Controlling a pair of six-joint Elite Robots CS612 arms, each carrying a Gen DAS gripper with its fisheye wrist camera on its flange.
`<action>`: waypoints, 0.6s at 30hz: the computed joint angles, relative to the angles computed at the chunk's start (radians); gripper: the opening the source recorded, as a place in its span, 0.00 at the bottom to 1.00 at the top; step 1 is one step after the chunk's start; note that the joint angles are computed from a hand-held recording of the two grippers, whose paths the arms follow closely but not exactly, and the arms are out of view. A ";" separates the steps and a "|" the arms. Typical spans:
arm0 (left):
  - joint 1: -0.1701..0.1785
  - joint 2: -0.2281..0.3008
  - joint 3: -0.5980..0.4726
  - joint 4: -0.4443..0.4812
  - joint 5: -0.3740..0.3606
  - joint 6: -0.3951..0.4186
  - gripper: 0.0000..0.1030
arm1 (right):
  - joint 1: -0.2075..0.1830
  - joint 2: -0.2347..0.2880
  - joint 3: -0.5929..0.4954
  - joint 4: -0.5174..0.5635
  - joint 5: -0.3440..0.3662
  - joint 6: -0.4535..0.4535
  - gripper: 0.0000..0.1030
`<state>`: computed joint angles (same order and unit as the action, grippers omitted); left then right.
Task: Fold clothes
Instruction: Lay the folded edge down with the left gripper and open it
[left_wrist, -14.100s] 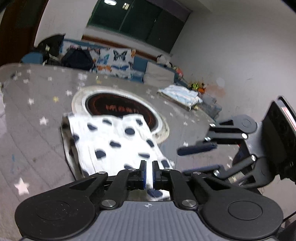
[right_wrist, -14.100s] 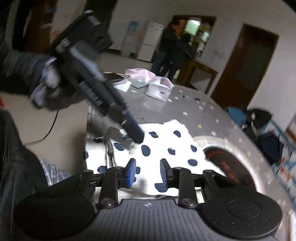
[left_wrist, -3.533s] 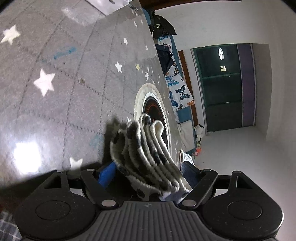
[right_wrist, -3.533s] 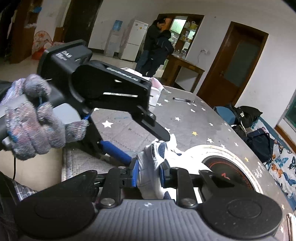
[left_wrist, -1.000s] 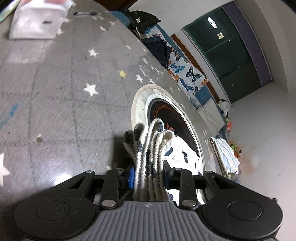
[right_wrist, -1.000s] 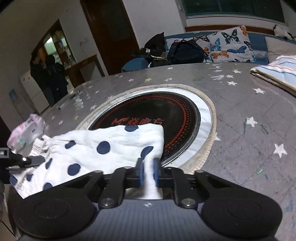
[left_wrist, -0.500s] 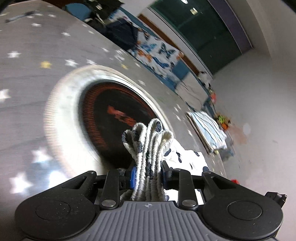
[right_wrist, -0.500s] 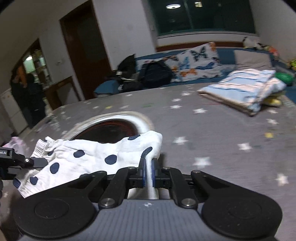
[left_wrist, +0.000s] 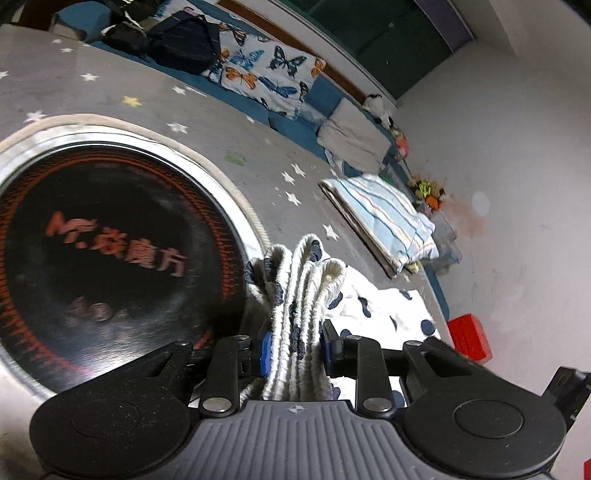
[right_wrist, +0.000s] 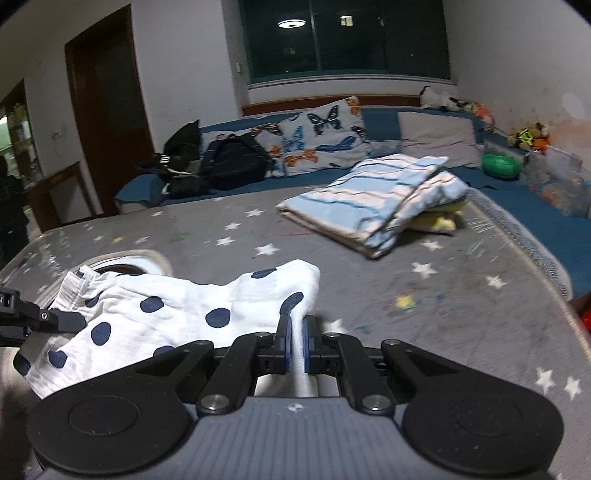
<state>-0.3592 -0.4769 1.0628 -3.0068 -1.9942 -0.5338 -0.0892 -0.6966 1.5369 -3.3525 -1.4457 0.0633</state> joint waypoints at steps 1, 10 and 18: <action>-0.004 0.004 -0.009 0.013 0.003 0.009 0.27 | -0.003 0.002 -0.003 0.003 -0.006 -0.001 0.05; -0.019 0.016 -0.042 0.084 0.035 0.056 0.30 | -0.013 0.024 -0.032 0.037 -0.041 -0.005 0.06; -0.017 -0.003 -0.021 0.064 0.091 0.069 0.40 | -0.013 0.032 -0.040 0.065 -0.098 0.024 0.08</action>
